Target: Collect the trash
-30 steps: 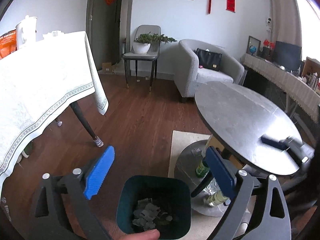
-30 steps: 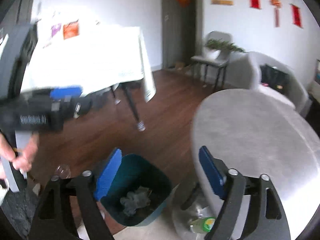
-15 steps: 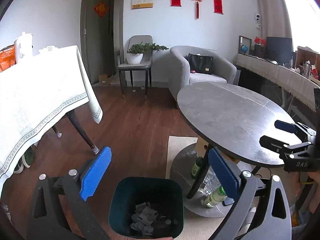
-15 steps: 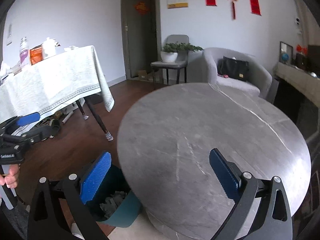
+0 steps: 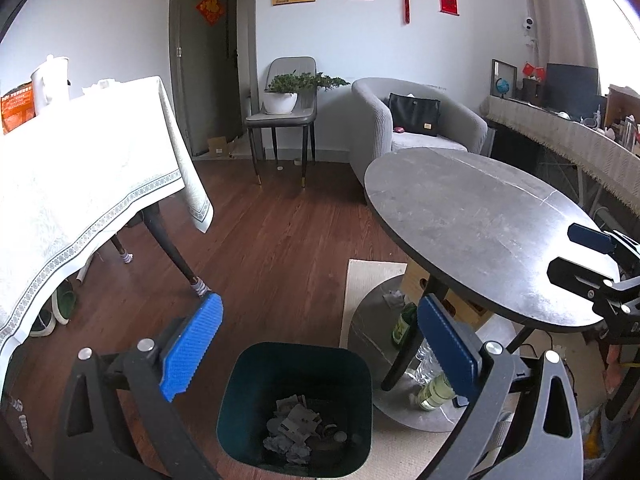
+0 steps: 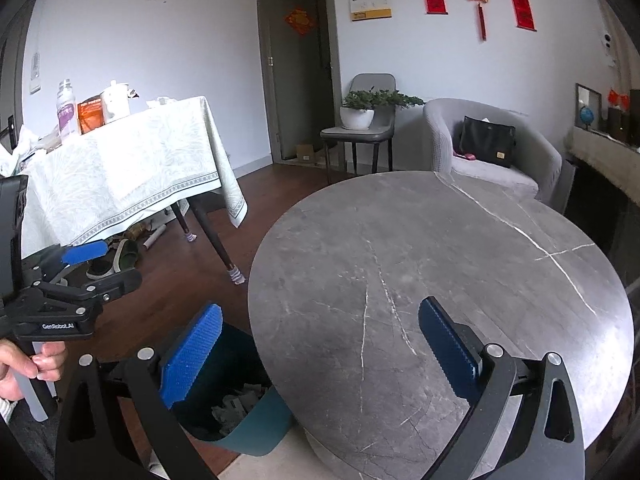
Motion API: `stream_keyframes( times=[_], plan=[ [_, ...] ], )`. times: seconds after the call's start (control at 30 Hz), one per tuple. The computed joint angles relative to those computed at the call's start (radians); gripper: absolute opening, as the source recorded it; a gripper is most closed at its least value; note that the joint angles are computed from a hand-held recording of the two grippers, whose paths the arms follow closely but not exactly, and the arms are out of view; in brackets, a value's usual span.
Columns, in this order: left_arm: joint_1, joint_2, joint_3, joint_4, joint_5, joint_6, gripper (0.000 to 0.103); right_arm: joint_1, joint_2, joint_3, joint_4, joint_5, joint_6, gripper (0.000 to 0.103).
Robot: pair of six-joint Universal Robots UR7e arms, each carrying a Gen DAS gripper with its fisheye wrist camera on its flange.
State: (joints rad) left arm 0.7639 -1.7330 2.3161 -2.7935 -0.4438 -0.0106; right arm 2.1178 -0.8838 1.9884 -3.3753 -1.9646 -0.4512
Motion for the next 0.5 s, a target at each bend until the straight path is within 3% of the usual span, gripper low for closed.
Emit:
stream_keyframes(
  times=[0.5],
  plan=[
    [-0.002, 0.002, 0.006, -0.006, 0.004, -0.001, 0.100, 0.000, -0.002, -0.002, 0.005, -0.002, 0.008, 0.100]
  ],
)
